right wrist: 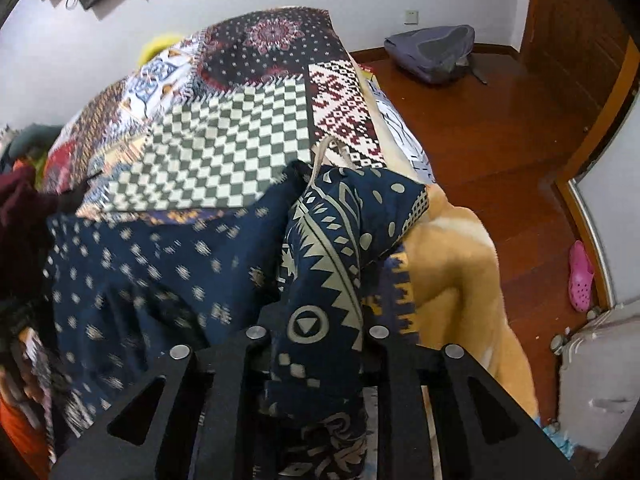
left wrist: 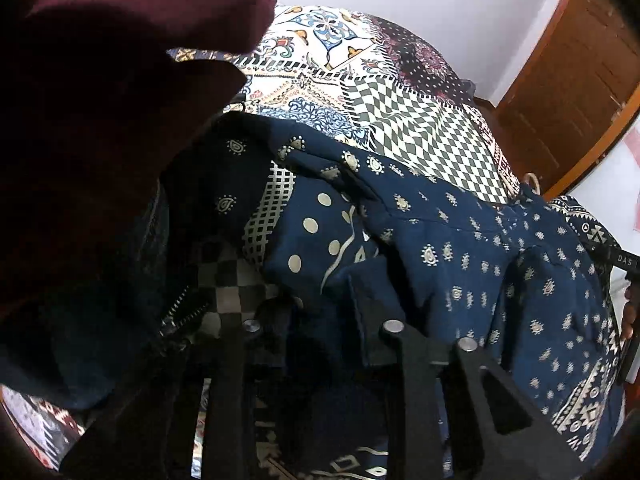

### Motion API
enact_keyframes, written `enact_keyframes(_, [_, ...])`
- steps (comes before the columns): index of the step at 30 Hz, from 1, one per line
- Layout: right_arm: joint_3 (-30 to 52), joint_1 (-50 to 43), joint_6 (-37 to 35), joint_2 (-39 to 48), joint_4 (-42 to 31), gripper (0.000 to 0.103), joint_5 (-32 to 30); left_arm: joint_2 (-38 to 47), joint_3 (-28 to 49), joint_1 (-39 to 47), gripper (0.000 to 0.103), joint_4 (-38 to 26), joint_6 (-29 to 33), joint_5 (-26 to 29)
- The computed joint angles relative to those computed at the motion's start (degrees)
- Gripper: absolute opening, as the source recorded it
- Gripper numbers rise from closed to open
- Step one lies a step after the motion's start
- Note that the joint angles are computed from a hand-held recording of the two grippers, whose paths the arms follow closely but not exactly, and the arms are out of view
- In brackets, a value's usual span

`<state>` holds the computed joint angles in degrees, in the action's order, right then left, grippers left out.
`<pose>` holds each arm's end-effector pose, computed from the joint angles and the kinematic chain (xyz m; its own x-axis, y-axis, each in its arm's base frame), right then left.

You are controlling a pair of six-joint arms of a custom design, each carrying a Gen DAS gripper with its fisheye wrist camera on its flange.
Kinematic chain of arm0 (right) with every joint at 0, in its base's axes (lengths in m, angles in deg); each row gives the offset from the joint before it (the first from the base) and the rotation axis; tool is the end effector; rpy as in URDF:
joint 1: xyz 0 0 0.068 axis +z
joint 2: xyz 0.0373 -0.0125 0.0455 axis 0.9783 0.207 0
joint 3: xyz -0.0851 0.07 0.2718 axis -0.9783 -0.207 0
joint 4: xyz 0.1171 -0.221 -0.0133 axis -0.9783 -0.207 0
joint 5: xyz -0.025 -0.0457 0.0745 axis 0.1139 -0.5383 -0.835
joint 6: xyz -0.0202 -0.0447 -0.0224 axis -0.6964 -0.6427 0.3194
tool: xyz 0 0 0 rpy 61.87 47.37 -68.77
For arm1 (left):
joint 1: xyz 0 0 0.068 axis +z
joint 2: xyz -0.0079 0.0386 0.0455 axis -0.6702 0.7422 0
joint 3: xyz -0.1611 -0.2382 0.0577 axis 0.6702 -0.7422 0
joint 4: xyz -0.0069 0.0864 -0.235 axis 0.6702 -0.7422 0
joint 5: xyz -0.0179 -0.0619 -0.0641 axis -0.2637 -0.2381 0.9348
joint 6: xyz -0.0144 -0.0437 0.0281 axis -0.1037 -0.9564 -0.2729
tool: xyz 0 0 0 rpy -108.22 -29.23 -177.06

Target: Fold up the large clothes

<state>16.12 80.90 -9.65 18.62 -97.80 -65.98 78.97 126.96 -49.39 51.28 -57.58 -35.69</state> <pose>0.3067 0.0224 0.2746 -0.9213 -0.0253 -0.3881 -0.1072 0.9758 0.1909 0.2854 -0.0392 0.1858 -0.8735 -0.0929 -0.4780 -0.0157 0.9865 -0.1632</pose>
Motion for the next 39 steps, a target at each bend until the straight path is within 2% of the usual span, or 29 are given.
enact_keyframes(2, [0.4, -0.7, -1.2, -1.1, -1.8, 0.021, -0.1, -0.7, 0.3, -1.1, 0.037, -1.5, 0.4, -2.4])
enact_keyframes(4, [0.5, -0.7, -1.3, -1.8, -2.6, 0.027, 1.5, -1.6, 0.4, -1.7, 0.04, -3.4, -0.1, -3.8])
enact_keyframes(7, [0.9, 0.7, -1.4, -5.1, -5.4, 0.029, 5.6, -5.1, -0.6, -1.7, 0.04, -5.9, -0.9, -3.4])
enact_keyframes(13, [1.7, 3.7, -4.7, -14.3, -10.5, 0.03, 8.5, -13.7, -1.4, -4.8, 0.04, -13.1, -2.1, -5.6])
enact_keyframes(19, [4.0, 3.9, -4.8, -23.9, -17.4, 0.037, 5.5, -25.8, -0.2, -10.4, 0.04, -24.3, -4.6, -8.3])
enact_keyframes(20, [4.5, 3.5, -4.9, -25.6, -18.7, 0.04, 4.5, -27.2, 0.2, -11.7, 0.041, -25.6, -5.3, -9.0])
enact_keyframes(25, [6.5, 4.7, -4.1, -31.9, -23.9, 0.043, 2.7, -35.6, 2.4, -19.1, 0.05, -33.8, -9.0, -14.2])
enact_keyframes(29, [6.8, 5.8, -3.1, -36.7, -26.9, 0.053, 2.3, -40.7, 3.8, -26.9, 0.053, -40.7, -14.7, -19.4])
enact_keyframes(34, [4.7, 4.4, -3.7, -42.3, -30.2, 0.054, -0.6, -46.6, 2.9, -34.4, 0.056, -47.6, -22.4, -22.2])
enact_keyframes(39, [0.5, 2.2, -5.0, -47.3, -34.8, 0.054, -3.7, -51.8, 0.2, -45.6, 0.06, -55.6, -34.2, -24.3])
